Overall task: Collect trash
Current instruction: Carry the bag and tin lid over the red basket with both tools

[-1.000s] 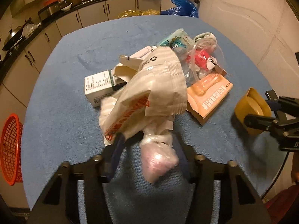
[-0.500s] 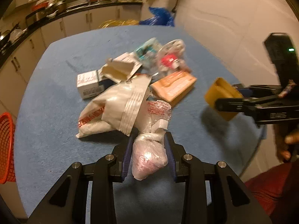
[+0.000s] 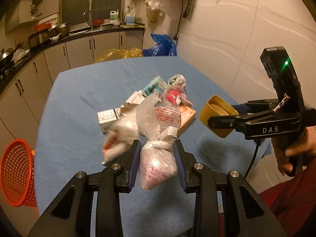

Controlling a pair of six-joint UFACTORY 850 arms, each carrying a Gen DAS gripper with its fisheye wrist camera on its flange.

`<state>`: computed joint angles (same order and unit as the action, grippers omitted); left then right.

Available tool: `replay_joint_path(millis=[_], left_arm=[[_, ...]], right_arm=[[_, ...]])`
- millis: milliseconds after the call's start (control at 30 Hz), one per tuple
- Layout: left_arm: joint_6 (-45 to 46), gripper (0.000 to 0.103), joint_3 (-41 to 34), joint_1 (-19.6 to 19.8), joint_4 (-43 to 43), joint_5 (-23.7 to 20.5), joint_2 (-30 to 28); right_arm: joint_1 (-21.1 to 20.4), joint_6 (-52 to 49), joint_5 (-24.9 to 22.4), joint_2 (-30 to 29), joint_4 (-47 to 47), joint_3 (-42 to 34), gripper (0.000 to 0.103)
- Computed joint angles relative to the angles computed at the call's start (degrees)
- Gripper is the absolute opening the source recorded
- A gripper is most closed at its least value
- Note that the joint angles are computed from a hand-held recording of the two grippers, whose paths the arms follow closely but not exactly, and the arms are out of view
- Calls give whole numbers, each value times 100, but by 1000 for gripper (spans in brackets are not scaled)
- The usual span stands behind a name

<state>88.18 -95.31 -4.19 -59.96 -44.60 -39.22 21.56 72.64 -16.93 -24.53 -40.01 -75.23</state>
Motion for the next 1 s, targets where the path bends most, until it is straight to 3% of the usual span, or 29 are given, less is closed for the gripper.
replay_joint_path(millis=[233, 400, 700, 867, 1000], left_arm=[[257, 33, -5, 221, -386, -237, 110], [323, 33, 55, 345, -546, -15, 175], [-269, 33, -292, 699, -547, 353, -53], [-701, 33, -628, 961, -451, 618, -264], [-1155, 33, -1003, 1170, -219, 800, -504]], right_arm=[[121, 238, -129, -91, -361, -416, 70], [200, -232, -210, -263, -66, -774, 70], [278, -2508, -271, -987, 1866, -1891, 70], [341, -3991, -535, -1656, 3152, -2961, 70], [393, -5074, -1028, -2475, 4226, -4234, 70]])
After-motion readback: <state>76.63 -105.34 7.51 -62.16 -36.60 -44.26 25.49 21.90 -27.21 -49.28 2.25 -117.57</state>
